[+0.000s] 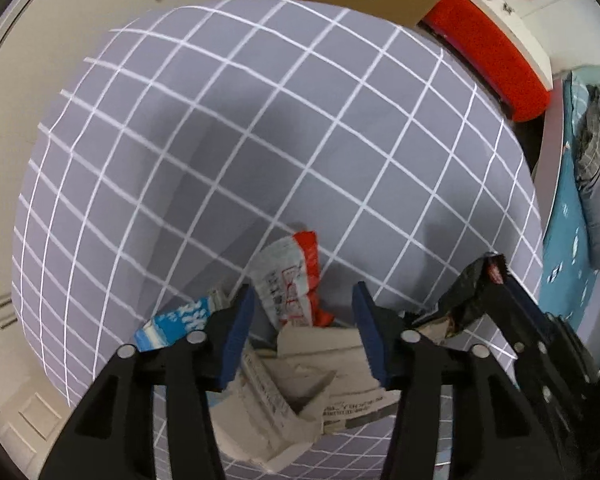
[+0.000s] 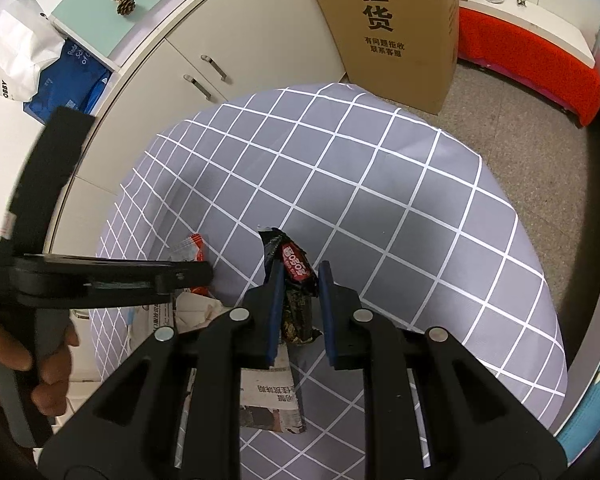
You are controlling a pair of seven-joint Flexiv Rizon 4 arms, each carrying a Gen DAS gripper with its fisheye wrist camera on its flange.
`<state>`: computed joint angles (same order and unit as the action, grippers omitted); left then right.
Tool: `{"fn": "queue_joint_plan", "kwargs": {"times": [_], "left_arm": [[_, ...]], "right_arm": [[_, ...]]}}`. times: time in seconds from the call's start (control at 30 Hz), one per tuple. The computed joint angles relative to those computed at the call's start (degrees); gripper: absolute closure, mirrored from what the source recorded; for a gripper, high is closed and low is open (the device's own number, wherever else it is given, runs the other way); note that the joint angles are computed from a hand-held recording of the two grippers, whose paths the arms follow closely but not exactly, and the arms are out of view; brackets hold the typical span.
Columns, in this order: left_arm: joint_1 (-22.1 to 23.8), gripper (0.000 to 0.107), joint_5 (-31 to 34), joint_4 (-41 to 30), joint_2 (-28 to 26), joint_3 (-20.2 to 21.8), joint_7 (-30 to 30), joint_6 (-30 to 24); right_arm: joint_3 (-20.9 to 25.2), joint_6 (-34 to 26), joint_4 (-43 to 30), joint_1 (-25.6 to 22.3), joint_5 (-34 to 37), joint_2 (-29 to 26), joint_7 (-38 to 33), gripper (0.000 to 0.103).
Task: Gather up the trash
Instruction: 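Carry both wrappers over the blue bin and open both tools to drop them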
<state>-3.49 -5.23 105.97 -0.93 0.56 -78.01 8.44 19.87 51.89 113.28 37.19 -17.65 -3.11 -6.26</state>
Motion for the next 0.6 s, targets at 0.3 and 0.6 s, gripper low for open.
{"fn": "queue_joint_plan", "kwargs": {"times": [0.3,0.6], "left_arm": [[-0.54,0.087,-6.07,4.81,4.17,0.94,1.21,5.31],[0.81,0.087,-15.31,5.05,11.92,3.36,10.06,6.82]], "right_arm": [[0.25,-3.21,-0.02,0.08,-5.20,2.54,3.45,0.087],[2.89,-9.25,-0.48,0.39,-11.10,7.47,13.17,0.087]]}}
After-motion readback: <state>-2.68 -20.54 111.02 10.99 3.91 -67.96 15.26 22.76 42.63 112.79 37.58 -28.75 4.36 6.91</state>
